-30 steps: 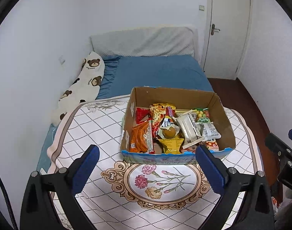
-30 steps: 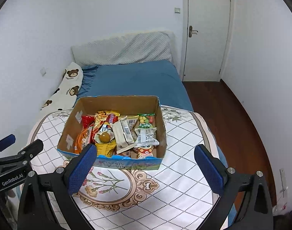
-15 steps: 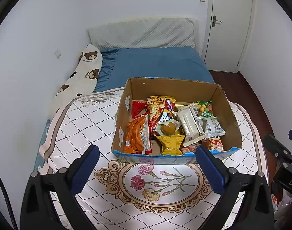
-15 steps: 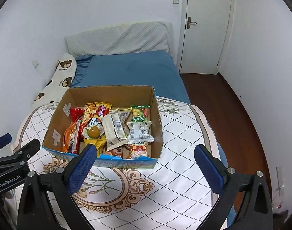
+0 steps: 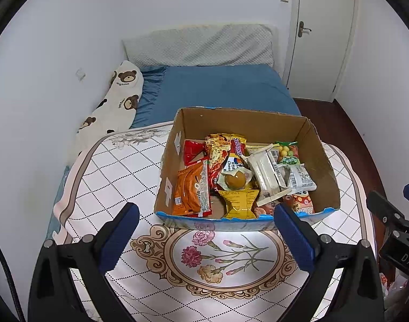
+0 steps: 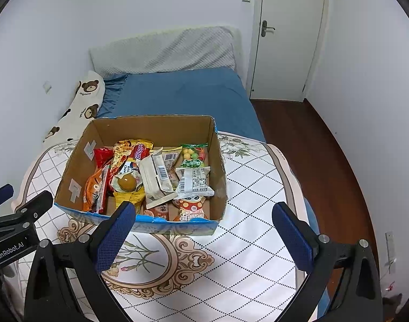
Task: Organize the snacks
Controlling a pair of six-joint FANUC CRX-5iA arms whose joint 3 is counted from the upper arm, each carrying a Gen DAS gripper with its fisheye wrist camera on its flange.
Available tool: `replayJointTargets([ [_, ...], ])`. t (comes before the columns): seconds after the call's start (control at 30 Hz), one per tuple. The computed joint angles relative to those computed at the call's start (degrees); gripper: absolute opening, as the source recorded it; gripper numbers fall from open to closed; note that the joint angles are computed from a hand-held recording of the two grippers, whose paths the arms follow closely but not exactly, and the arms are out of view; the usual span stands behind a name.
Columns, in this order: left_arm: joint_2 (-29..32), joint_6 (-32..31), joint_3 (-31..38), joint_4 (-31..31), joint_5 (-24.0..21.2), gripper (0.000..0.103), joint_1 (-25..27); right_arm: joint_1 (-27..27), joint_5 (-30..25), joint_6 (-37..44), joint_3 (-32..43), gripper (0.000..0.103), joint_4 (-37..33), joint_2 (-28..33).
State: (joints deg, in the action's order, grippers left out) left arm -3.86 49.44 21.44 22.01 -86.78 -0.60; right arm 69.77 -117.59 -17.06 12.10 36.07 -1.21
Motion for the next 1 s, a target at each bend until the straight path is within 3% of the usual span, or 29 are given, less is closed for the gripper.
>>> replayJointTargets([
  [1.0,-1.15,-0.60,-1.43,-0.35,1.03,0.103,0.28,0.48,0.33,-0.42,0.80,0.103,-0.59,0.71],
])
